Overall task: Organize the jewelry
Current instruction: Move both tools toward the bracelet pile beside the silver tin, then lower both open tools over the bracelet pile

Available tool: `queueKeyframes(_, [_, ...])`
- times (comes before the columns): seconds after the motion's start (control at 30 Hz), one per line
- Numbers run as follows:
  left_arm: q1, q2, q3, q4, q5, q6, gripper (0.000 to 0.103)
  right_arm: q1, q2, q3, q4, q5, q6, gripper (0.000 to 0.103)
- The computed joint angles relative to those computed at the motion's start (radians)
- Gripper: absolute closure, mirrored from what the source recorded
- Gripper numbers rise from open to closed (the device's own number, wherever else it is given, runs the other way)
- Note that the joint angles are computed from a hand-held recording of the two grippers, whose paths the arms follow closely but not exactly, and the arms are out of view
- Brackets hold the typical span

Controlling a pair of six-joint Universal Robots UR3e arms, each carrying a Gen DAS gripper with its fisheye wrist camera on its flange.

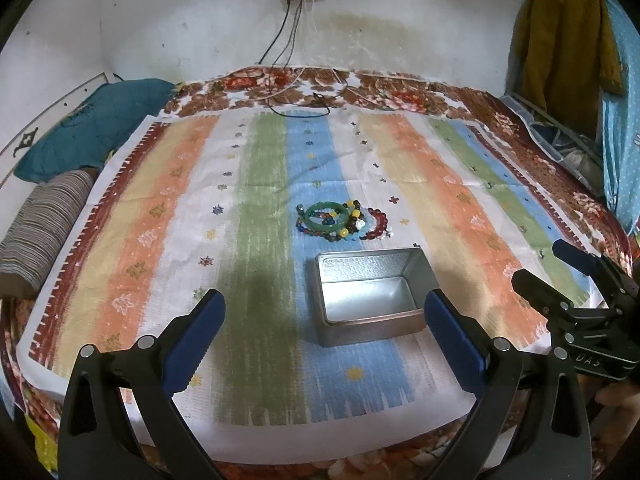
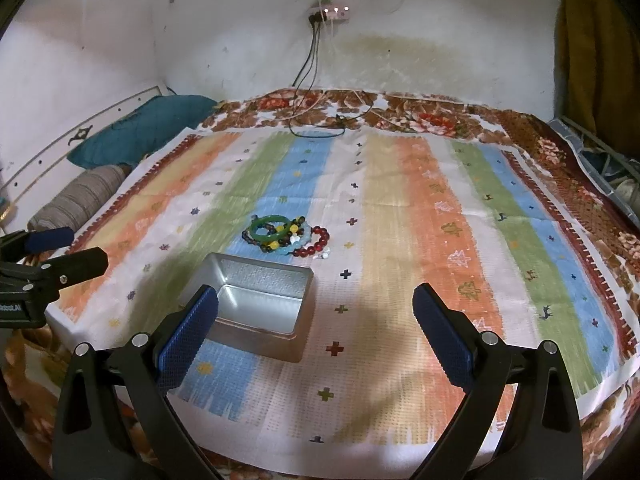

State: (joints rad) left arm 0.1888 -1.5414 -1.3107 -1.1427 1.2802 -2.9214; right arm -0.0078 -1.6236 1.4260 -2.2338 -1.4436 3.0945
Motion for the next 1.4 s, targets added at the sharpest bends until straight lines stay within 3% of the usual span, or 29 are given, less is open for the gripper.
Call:
queueKeyframes(0.47, [-0.031, -0.128, 0.155, -0.024, 0.074, -0.057, 0.006, 0.034, 0.115, -0.141, 0.055, -0.022, -0.016, 0.004])
queueKeyframes(0.9, [-0.051, -0.300, 0.414, -0.149, 0.094, -0.084, 0.006, 0.030, 0.233, -0.312, 0.138, -0.001, -0.031, 0.004])
queueKeyframes(1.4, [-0.065, -0.579, 0.858, -0.358, 0.114, -0.124, 0.006, 0.023, 0.398, -0.555, 0.274, 0.028, -0.025, 0.004])
